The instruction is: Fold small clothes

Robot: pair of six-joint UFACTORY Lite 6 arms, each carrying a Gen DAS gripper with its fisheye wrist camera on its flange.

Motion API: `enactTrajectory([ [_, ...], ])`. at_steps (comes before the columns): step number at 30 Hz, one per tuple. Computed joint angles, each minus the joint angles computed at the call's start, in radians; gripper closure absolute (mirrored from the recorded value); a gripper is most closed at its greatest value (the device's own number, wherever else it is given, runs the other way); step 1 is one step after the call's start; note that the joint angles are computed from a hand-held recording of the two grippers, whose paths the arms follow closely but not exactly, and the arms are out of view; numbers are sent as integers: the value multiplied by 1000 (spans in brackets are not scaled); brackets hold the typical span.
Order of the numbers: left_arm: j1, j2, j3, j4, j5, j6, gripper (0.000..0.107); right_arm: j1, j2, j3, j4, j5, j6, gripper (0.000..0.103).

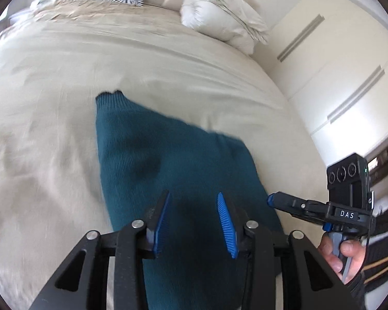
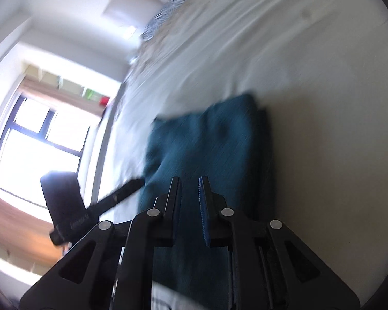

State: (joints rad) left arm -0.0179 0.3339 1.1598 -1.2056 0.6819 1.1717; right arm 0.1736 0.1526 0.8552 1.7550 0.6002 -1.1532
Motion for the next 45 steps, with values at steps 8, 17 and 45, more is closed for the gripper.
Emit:
enactTrajectory([
  [8,-10,57,-20,-7,-34,30,71,-53,45,-197,191,142,-192,92],
  [17,45,-229,-364,-136,-25,263,51,41,-265,-399,159,85,-166,70],
  [45,94,255,150,102,158,-177,47,-78,151,82,-303,15,224,45],
])
